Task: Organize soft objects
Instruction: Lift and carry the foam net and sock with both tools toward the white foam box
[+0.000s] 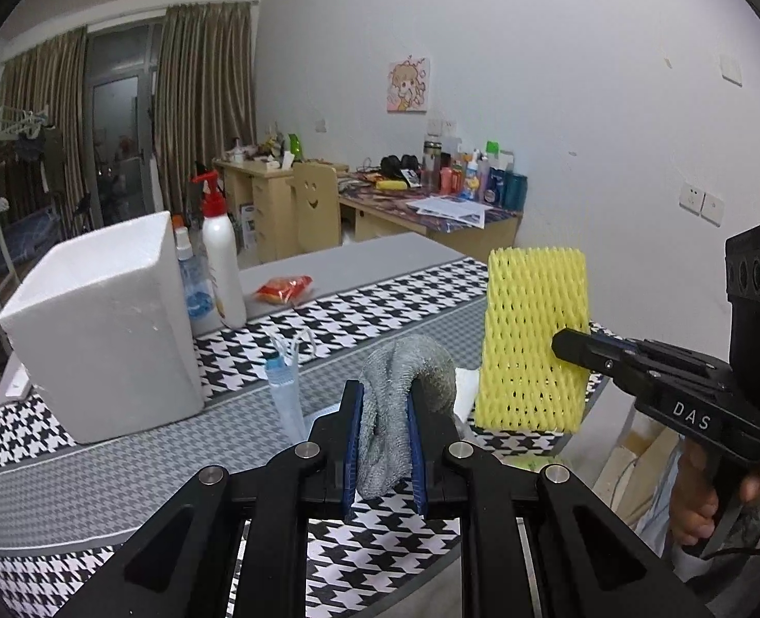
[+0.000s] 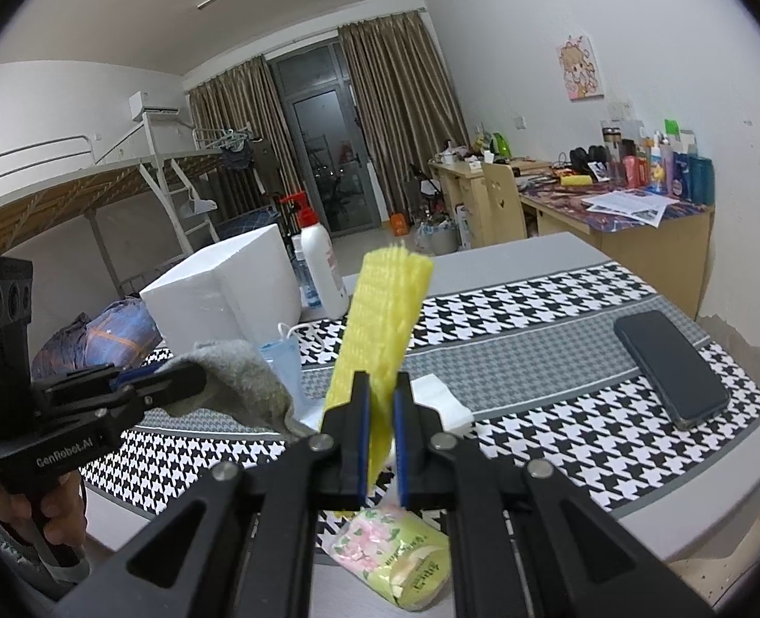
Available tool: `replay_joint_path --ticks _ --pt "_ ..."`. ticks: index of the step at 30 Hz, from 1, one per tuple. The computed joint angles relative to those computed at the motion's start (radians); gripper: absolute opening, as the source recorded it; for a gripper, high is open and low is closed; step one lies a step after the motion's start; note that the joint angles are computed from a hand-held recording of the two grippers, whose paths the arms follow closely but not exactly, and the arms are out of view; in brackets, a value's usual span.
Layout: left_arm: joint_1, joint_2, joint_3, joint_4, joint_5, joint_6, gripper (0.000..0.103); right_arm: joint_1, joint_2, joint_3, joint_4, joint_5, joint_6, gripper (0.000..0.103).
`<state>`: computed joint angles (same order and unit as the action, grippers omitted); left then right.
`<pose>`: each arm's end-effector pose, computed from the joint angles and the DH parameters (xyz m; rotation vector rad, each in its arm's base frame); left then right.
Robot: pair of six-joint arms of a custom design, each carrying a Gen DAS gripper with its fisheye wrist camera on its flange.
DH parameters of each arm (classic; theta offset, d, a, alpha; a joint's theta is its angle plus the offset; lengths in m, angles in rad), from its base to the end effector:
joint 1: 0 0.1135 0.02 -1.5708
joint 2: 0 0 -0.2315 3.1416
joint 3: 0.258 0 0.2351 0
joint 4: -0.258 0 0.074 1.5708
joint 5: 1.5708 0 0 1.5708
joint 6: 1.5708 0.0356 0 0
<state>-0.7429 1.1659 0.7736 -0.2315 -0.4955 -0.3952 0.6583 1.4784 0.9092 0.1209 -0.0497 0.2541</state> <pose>0.1936 -0.1548 0.2333 0.0950 2.1111 -0.1320 0.2530 0.1979 0.2245 -0.4484 2.0267 0.6211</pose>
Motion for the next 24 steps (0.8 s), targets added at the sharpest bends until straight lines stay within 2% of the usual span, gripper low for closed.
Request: replay_joint_path --ticks 24 --pt "0.083 -0.095 0.027 -0.055 -0.001 0.051 0.017 0.099 0.048 0.116 -0.032 0.1 -0.008 0.01"
